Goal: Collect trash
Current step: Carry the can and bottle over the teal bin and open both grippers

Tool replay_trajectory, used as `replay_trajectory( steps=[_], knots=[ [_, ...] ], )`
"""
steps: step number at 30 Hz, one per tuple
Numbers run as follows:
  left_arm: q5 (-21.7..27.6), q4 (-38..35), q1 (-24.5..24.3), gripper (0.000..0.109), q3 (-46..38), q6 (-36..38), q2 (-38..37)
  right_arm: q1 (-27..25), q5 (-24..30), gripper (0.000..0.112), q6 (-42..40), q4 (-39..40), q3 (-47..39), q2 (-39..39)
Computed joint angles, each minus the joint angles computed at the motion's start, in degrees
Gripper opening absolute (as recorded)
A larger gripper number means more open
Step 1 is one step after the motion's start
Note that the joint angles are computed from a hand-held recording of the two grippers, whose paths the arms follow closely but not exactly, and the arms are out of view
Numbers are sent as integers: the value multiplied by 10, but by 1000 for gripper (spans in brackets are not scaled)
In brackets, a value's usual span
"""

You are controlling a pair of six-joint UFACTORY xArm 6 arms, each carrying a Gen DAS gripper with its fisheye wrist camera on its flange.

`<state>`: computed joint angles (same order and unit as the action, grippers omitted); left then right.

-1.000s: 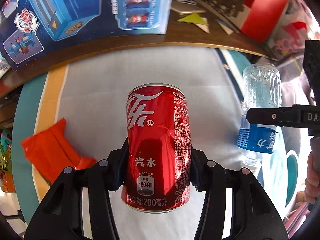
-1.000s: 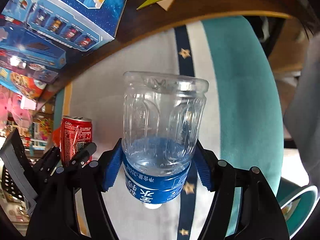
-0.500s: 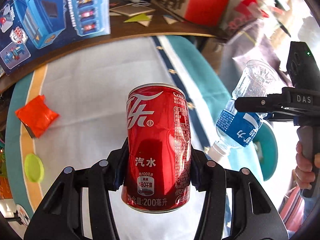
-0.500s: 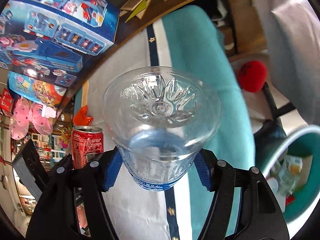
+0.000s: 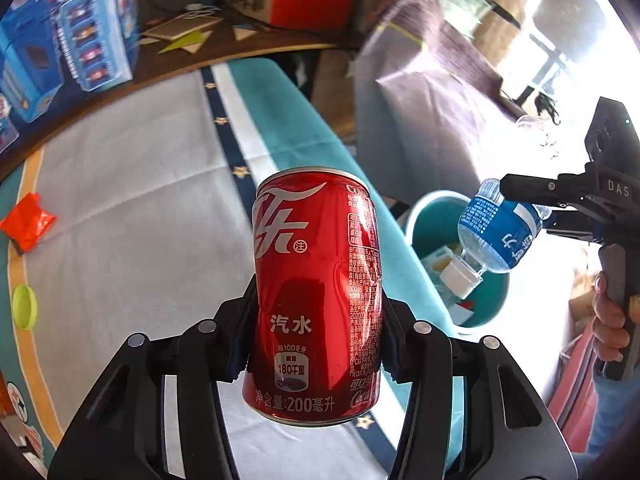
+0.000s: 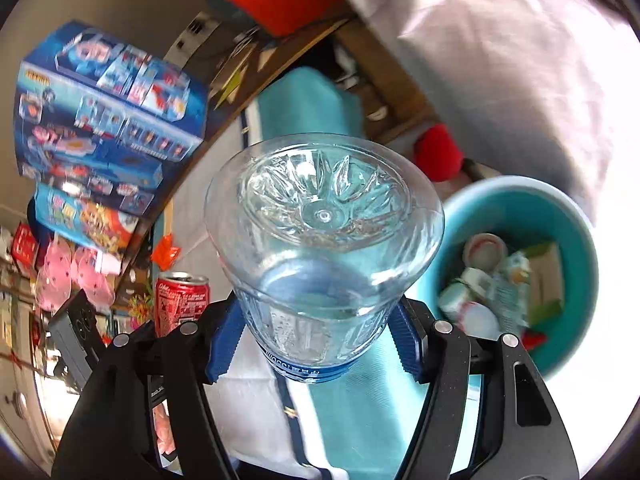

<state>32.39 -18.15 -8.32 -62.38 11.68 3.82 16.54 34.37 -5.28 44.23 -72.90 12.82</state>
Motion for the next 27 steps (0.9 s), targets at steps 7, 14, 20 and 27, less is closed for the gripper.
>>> replay_trajectory(
  steps=[7, 14, 20, 27],
  knots=[
    [5, -16, -53, 52, -12, 9, 14, -49, -34, 63, -12, 11, 121, -75],
    [22, -3, -87, 52, -51, 0, 52, -83, -29, 63, -30, 29, 163, -75],
    [38, 5, -103, 52, -82, -8, 82, -87, 5, 63, -37, 27, 145, -34],
    [53, 18, -117, 52, -113, -21, 114, -91, 42, 74, -62, 63, 111, 5]
  ],
)
